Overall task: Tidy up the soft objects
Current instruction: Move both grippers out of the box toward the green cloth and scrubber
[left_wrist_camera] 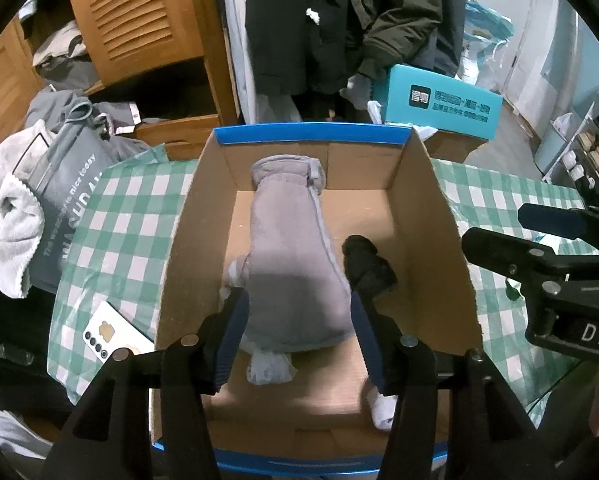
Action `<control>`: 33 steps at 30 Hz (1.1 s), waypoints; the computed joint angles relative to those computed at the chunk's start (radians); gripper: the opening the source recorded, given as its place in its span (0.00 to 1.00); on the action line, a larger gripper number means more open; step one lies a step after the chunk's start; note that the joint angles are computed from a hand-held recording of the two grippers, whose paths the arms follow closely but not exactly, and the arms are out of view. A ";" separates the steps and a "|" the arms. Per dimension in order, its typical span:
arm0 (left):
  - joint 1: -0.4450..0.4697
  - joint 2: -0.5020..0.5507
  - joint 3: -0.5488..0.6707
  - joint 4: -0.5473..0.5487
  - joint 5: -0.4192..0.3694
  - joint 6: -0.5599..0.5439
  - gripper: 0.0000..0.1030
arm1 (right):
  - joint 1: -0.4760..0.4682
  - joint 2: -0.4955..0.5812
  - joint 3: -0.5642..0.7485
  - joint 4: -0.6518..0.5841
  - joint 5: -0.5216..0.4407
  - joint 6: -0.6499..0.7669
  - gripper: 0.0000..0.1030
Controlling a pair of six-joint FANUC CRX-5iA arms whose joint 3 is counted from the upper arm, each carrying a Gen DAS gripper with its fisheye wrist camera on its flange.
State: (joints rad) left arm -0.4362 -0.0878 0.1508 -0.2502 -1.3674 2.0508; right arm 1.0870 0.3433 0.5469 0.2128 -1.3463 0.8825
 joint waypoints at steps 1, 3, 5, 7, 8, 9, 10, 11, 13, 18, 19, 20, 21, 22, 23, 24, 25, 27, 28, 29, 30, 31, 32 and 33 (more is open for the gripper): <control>-0.004 0.004 0.004 -0.001 -0.002 -0.002 0.53 | 0.000 -0.004 -0.006 0.005 0.000 -0.002 0.72; -0.016 0.013 0.016 -0.009 -0.008 -0.003 0.53 | 0.001 -0.016 -0.026 0.022 0.007 -0.012 0.73; -0.029 0.023 0.028 -0.017 -0.016 -0.006 0.53 | 0.002 -0.029 -0.046 0.037 0.014 -0.021 0.73; -0.041 0.036 0.043 -0.025 -0.027 -0.007 0.53 | 0.003 -0.043 -0.066 0.051 0.022 -0.030 0.73; -0.044 0.040 0.047 -0.026 -0.029 -0.008 0.53 | 0.002 -0.048 -0.072 0.053 0.024 -0.031 0.73; -0.049 0.046 0.054 -0.028 -0.032 -0.009 0.53 | 0.001 -0.055 -0.081 0.055 0.028 -0.033 0.73; -0.052 0.049 0.058 -0.029 -0.034 -0.008 0.53 | 0.000 -0.060 -0.087 0.055 0.031 -0.034 0.73; -0.054 0.053 0.062 -0.029 -0.037 -0.008 0.53 | -0.003 -0.068 -0.095 0.054 0.035 -0.036 0.73; -0.062 0.063 0.074 -0.031 -0.041 -0.006 0.53 | -0.009 -0.074 -0.098 0.043 0.029 -0.038 0.73; -0.089 0.091 0.111 -0.047 -0.058 -0.002 0.56 | -0.017 -0.120 -0.158 0.053 0.062 -0.059 0.73; -0.093 0.095 0.116 -0.049 -0.060 -0.003 0.57 | -0.021 -0.132 -0.172 0.051 0.070 -0.064 0.73; -0.098 0.101 0.123 -0.051 -0.062 -0.002 0.57 | -0.025 -0.140 -0.179 0.046 0.075 -0.066 0.73; -0.105 0.107 0.130 -0.054 -0.064 -0.002 0.57 | -0.031 -0.152 -0.191 0.039 0.082 -0.071 0.73; -0.113 0.115 0.141 -0.057 -0.068 -0.003 0.57 | -0.034 -0.159 -0.200 0.037 0.087 -0.076 0.73; -0.118 0.122 0.150 -0.059 -0.072 -0.005 0.57 | -0.037 -0.169 -0.212 0.038 0.092 -0.083 0.73; -0.122 0.126 0.155 -0.061 -0.073 -0.006 0.57 | -0.040 -0.179 -0.224 0.040 0.095 -0.090 0.73; -0.129 0.134 0.164 -0.063 -0.076 -0.008 0.57 | -0.042 -0.188 -0.235 0.043 0.096 -0.096 0.73; -0.143 0.151 0.185 -0.068 -0.084 -0.013 0.58 | -0.046 -0.201 -0.252 0.050 0.094 -0.107 0.73; -0.148 0.158 0.193 -0.070 -0.087 -0.015 0.58 | -0.049 -0.206 -0.260 0.056 0.091 -0.112 0.73; -0.156 0.168 0.204 -0.072 -0.090 -0.017 0.58 | -0.049 -0.214 -0.273 0.066 0.088 -0.119 0.73; -0.161 0.178 0.216 -0.073 -0.094 -0.020 0.58 | -0.050 -0.224 -0.288 0.077 0.089 -0.125 0.73; -0.166 0.185 0.224 -0.073 -0.097 -0.022 0.58 | -0.050 -0.232 -0.301 0.086 0.088 -0.130 0.73; -0.170 0.192 0.232 -0.073 -0.099 -0.024 0.58 | -0.052 -0.239 -0.311 0.093 0.086 -0.134 0.73; -0.177 0.204 0.244 -0.071 -0.101 -0.027 0.58 | -0.056 -0.247 -0.323 0.097 0.086 -0.137 0.73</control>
